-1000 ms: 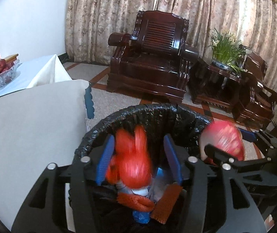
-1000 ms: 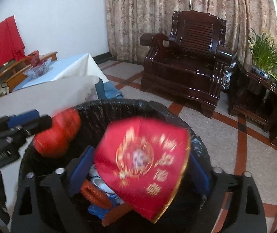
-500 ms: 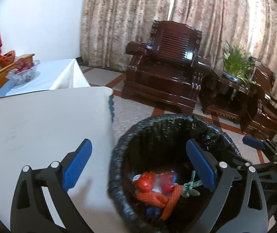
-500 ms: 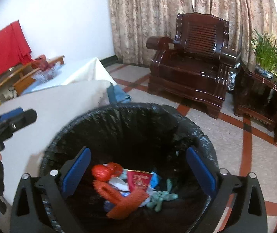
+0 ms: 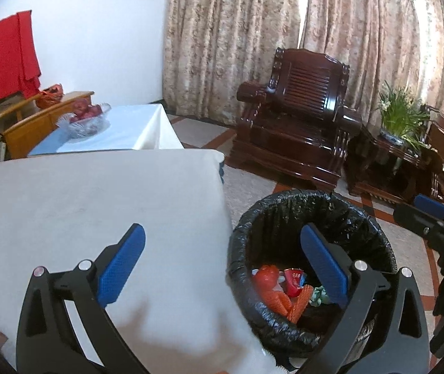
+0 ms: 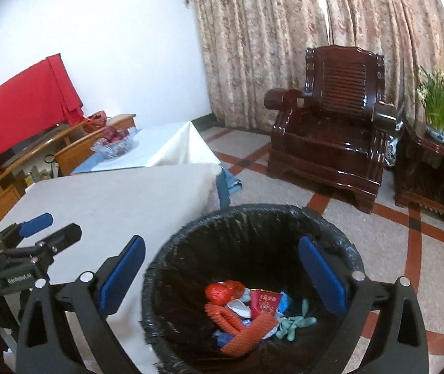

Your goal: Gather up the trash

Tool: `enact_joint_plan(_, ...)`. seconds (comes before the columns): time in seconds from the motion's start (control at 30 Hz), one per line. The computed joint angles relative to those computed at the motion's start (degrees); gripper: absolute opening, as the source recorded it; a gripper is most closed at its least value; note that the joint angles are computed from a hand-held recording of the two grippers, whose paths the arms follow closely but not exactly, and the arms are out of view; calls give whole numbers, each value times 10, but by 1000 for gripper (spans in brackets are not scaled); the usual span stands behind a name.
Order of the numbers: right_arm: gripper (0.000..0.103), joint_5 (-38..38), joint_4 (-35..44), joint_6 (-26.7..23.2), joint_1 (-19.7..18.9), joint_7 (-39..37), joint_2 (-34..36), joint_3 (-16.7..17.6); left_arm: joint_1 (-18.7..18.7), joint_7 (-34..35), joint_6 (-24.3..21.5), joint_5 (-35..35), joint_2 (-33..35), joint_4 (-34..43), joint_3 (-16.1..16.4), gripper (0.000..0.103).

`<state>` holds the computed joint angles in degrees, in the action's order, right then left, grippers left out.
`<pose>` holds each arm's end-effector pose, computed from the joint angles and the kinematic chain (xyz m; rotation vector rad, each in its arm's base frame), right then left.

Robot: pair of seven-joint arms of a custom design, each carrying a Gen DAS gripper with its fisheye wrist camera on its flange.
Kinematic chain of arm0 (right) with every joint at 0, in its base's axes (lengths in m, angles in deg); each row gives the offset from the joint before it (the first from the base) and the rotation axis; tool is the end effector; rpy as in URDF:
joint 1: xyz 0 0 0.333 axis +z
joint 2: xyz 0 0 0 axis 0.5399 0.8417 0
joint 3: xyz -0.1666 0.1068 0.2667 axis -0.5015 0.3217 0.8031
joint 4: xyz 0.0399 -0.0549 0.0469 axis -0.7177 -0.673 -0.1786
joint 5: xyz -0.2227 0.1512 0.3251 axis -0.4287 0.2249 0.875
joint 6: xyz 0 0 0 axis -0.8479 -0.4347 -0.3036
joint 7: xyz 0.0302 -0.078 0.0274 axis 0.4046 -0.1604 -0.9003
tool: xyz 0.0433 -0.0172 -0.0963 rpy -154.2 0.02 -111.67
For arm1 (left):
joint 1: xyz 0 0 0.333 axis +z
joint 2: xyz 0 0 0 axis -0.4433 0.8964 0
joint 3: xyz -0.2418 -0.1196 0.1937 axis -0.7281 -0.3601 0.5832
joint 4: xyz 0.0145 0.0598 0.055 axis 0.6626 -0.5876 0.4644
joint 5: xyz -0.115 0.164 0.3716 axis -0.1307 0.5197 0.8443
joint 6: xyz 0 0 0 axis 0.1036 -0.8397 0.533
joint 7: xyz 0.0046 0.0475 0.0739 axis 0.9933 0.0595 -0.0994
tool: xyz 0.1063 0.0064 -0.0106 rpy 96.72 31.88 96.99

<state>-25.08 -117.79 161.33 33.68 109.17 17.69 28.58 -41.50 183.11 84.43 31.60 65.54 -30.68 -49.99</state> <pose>0.5082 0.1491 0.6157 -1.3075 1.8543 -0.8723 0.6157 -0.3350 0.6071 -1.2599 2.1133 -1.1820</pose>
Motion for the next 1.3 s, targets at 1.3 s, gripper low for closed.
enact_joint_plan(1.3,97,-78,16,-16,11,41,-41,49,-5,10,96,-31,-138,-134,20,97)
